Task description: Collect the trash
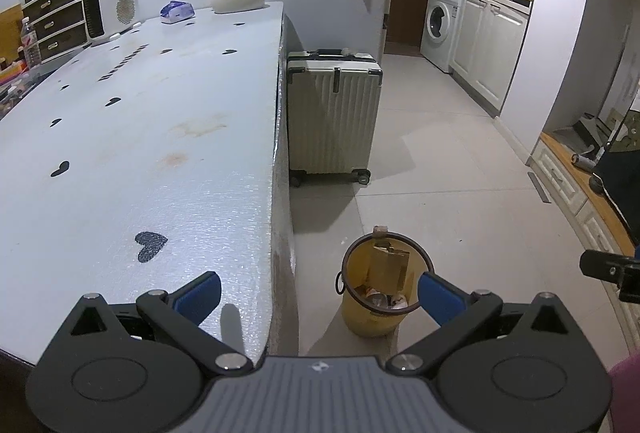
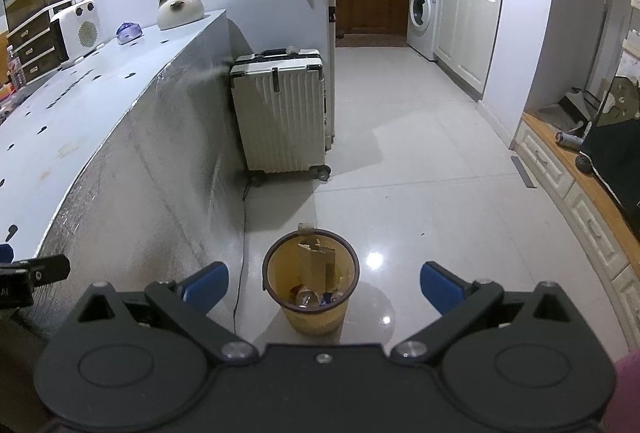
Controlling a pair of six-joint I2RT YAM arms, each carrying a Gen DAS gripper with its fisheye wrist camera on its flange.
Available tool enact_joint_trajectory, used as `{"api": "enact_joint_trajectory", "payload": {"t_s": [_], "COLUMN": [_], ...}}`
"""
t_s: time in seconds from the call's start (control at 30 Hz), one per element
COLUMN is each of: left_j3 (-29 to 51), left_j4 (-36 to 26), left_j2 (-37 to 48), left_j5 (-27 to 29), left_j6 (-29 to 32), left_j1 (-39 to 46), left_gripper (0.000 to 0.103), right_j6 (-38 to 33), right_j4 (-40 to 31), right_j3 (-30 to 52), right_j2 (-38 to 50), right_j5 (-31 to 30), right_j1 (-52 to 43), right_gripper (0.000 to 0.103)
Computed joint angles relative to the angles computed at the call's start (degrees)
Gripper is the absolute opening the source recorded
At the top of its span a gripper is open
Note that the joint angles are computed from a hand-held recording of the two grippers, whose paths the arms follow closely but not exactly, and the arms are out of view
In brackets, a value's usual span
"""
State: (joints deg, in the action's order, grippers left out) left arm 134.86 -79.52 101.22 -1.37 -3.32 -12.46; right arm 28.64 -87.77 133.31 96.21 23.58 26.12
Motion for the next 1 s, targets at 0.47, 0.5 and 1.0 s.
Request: {"api": "enact_joint_trajectory", "payload": {"t_s": [0.47,0.5,1.0], "left_j3": [-0.61,-0.58,-0.8], "left_j4": [0.49,0.48,0.73], "left_j2": [-0.43,-0.43,-0.59], "left_j5": [-0.04,-0.06,-0.03], "left_j6": [0.37,0.38,0.38], "left_j1": [0.54,0.58,0.51], "left_gripper": [0.103,0.103,0.103], "right_j6": [0.06,0.05,-0.41], "right_j4": [-0.88,-0.97,-0.67], "right_j3": [1.31,1.49,1.26], "right_j2": [0.83,0.94,0.82], "right_j5": [0.34,0.38,0.52], "right_j1": [0.8,0.83,0.79], "right_gripper": [0.103,0.103,0.103]}}
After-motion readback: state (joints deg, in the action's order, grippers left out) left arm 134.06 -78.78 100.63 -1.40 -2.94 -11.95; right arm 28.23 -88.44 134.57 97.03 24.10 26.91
